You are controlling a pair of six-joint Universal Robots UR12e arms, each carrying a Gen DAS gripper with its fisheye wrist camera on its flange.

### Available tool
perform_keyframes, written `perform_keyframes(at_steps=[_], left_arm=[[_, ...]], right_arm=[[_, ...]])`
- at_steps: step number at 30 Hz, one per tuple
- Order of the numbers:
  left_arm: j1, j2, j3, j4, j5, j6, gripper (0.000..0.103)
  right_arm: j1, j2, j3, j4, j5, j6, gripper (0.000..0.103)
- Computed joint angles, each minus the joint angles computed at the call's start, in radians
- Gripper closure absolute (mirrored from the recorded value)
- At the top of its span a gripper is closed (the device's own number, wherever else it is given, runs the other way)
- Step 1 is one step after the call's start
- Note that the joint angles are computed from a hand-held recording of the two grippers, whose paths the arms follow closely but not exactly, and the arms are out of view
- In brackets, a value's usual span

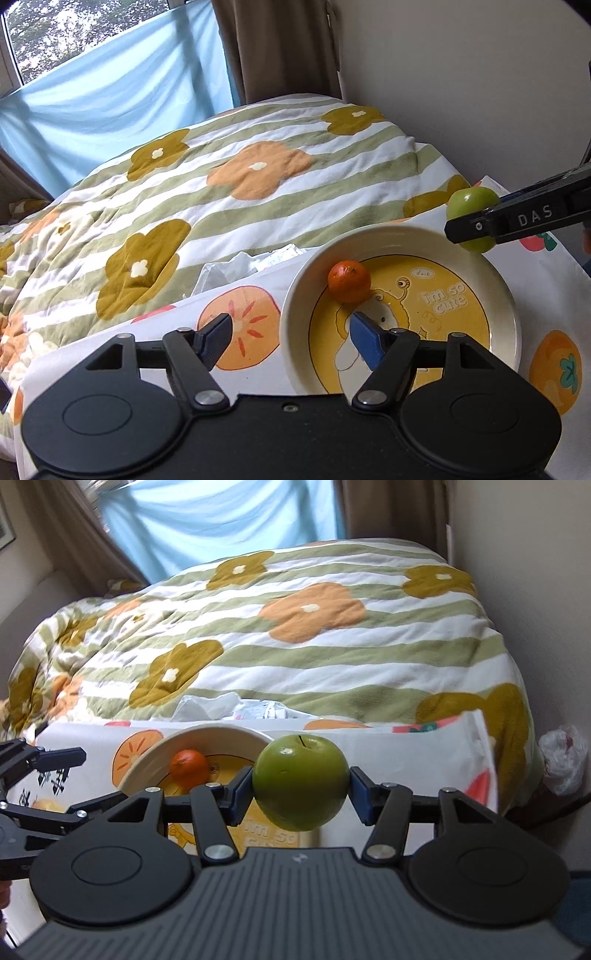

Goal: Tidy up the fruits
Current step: 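Lower the green apple into the duck bowl and open the right tool, then withdraw both tools from the bowl back toward the loose fruit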

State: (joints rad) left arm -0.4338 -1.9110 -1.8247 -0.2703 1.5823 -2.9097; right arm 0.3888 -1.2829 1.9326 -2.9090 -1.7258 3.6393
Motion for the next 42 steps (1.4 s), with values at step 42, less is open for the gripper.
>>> perform_keyframes(at_steps=[42], left_arm=[[-0.011, 0.191, -0.176, 0.118, 0.141, -0.180, 0.017]], right_arm=[[0.081, -0.066, 0.057, -0.114, -0.115, -0.081, 0.000]])
